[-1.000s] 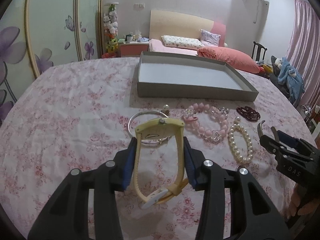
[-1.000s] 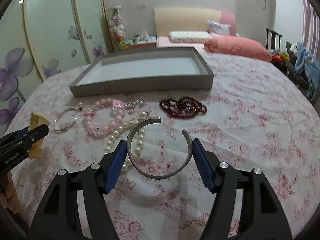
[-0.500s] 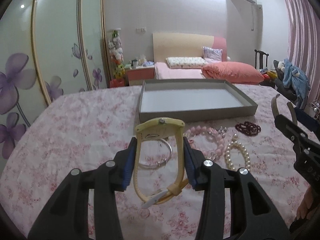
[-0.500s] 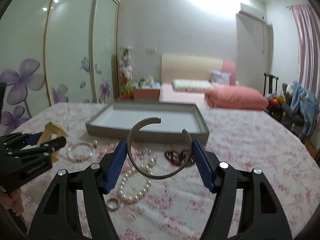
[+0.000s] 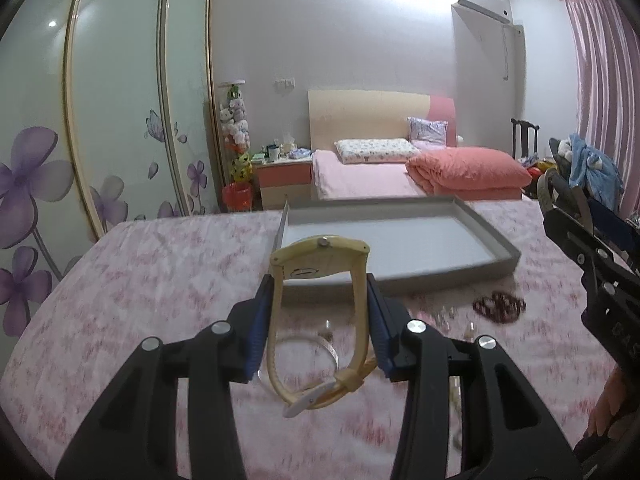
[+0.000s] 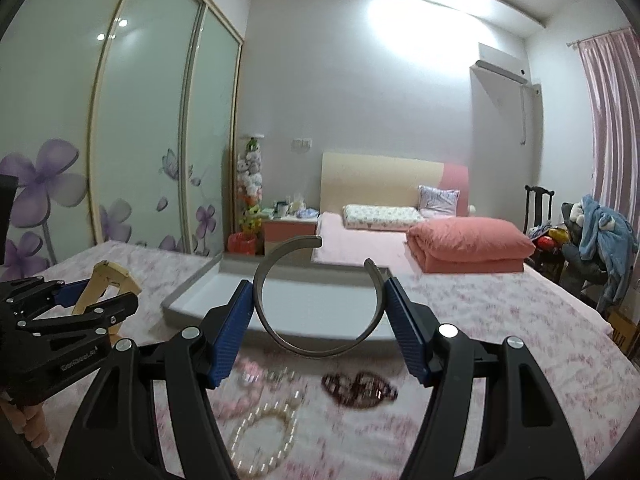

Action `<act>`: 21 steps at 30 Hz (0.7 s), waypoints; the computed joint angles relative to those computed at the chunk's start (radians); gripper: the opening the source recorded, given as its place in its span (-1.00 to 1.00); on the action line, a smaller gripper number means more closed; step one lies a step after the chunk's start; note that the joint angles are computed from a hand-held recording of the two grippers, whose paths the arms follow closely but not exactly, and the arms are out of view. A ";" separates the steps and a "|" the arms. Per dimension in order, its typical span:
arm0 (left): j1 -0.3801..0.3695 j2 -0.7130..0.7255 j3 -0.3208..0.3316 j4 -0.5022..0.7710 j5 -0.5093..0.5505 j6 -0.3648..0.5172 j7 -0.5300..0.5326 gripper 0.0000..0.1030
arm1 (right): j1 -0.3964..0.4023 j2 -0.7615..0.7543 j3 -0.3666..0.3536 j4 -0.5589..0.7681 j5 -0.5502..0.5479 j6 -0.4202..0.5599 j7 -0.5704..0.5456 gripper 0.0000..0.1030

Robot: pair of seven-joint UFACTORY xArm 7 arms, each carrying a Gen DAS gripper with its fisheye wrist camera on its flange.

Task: Organize jewelry
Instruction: 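Carry the yellow watch and silver cuff into the grey tray and release both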

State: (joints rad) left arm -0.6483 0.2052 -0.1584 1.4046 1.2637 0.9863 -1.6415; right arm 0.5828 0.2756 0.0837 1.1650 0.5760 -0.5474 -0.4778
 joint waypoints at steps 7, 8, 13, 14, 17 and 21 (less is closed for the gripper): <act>0.040 0.135 0.069 0.191 -0.021 -0.083 0.069 -0.16 | 0.033 0.179 -0.094 0.282 0.036 0.099 -0.024 0.29; 0.042 0.154 0.081 0.215 -0.035 -0.099 0.078 -0.16 | 0.047 0.207 -0.121 0.326 0.043 0.124 -0.024 0.29; 0.078 0.308 0.126 0.402 -0.187 -0.171 0.208 -0.16 | 0.120 0.369 -0.304 0.572 0.063 0.375 0.043 0.29; 0.091 0.342 0.126 0.444 -0.232 -0.181 0.251 -0.16 | 0.134 0.392 -0.340 0.607 0.058 0.432 0.074 0.29; 0.122 0.430 0.120 0.555 -0.354 -0.192 0.375 -0.16 | 0.104 0.463 -0.375 0.732 0.016 0.652 0.166 0.29; 0.157 0.516 0.105 0.662 -0.498 -0.196 0.520 -0.16 | 0.041 0.546 -0.353 0.889 -0.047 0.888 0.261 0.29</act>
